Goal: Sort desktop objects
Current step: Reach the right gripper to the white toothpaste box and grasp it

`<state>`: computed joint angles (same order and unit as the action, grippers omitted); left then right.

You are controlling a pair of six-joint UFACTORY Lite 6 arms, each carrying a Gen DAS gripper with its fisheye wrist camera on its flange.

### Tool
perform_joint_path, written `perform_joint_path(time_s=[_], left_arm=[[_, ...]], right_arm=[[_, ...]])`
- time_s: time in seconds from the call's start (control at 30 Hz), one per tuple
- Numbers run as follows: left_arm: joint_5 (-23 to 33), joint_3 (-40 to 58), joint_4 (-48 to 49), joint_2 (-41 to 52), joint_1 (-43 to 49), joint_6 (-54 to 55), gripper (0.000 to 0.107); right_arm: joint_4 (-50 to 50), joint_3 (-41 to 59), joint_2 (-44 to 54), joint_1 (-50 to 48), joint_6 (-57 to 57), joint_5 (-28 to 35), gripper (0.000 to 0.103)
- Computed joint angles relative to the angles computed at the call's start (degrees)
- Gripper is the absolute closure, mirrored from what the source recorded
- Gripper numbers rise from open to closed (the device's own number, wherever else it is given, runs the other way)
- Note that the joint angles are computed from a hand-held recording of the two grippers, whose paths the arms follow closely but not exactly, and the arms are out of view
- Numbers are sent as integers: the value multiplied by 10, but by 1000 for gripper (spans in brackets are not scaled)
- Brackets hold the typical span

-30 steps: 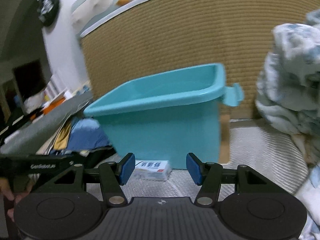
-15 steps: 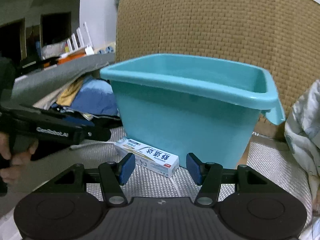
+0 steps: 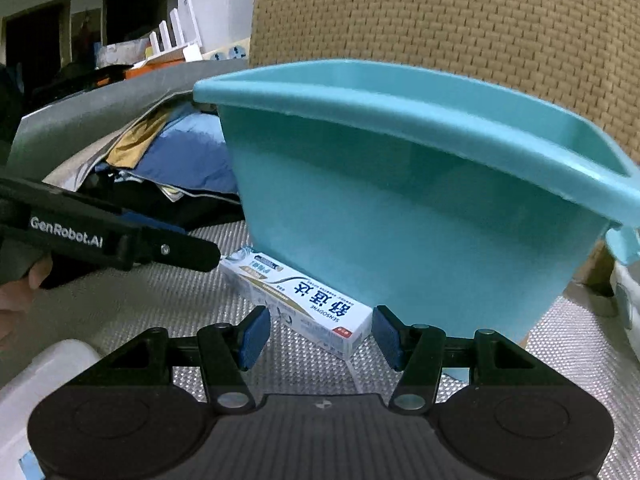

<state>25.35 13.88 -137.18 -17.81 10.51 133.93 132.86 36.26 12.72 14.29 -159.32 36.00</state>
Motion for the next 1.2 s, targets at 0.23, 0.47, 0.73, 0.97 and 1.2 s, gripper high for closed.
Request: perform_joint_path(time_s=[0.23, 0.47, 0.73, 0.97, 1.2], left_arm=[[7, 4, 31, -2, 26, -37, 48], [16, 8, 48, 4, 45, -59, 48], [21, 3, 59, -5, 53, -72, 48], [36, 6, 81, 5, 77, -100, 48], [44, 9, 98, 10, 86, -114, 48]], right_arm=[[-127, 5, -10, 2, 127, -16, 42], [-140, -29, -41, 9, 95, -4, 42], [-131, 7, -11, -1, 75, 15, 42], [-163, 89, 71, 26, 90, -21, 42], [-178, 111, 99, 26, 110, -26, 47]])
